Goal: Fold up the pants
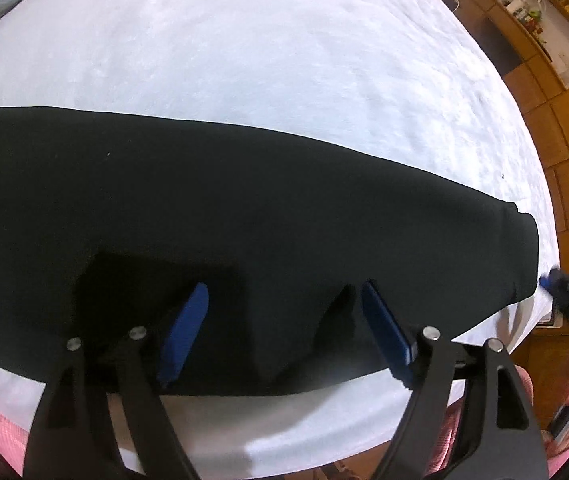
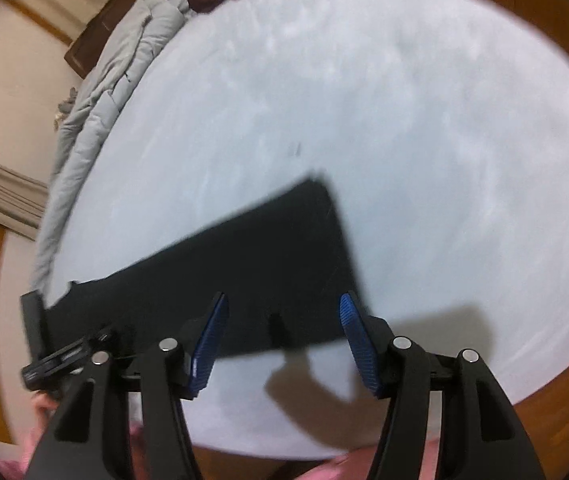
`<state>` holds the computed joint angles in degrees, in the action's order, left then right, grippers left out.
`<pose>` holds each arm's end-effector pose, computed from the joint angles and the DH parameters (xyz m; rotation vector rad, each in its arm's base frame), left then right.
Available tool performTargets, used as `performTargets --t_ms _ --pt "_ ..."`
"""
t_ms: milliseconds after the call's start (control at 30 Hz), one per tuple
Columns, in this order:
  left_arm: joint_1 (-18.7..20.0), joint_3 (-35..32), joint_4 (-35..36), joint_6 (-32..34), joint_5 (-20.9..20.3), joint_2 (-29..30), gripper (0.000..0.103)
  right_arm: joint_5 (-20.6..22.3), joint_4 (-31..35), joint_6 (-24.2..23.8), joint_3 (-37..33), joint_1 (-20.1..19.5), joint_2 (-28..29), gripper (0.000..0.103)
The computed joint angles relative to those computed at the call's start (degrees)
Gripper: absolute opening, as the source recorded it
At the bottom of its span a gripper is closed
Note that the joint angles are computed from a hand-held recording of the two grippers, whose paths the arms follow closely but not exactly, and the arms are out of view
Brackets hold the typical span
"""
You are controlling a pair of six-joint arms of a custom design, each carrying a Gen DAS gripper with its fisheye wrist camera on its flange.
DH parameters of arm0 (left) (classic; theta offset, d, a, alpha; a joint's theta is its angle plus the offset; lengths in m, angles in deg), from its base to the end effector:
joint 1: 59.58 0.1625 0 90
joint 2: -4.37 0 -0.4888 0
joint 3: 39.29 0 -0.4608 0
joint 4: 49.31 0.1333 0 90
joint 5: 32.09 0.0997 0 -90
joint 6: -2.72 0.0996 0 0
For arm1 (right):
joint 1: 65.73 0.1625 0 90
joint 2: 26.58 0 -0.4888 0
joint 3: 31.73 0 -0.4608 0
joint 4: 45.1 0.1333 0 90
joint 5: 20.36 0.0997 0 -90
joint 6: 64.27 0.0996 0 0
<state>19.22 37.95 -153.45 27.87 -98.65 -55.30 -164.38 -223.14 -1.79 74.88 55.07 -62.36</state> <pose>0.0181 -0.7989 0.3481 0.8705 2.5969 0.1504 0.3834 -0.5403 -0.0134 -0.8497 -2.3030 1.1614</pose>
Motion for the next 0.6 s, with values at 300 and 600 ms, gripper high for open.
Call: performTargets --t_ms 300,600 --pt "-1.9 3.9 -3.7 -0.7 -0.7 -1.8 0.078 9.8 -6.6 -14.5 0.3 -8.3 -2.1 0.038" --pt "-3.8 10.9 -17.1 3.1 2.5 -4.0 0.079 6.4 -9.5 -20.6 -1.2 -7.8 -2.0 0.003"
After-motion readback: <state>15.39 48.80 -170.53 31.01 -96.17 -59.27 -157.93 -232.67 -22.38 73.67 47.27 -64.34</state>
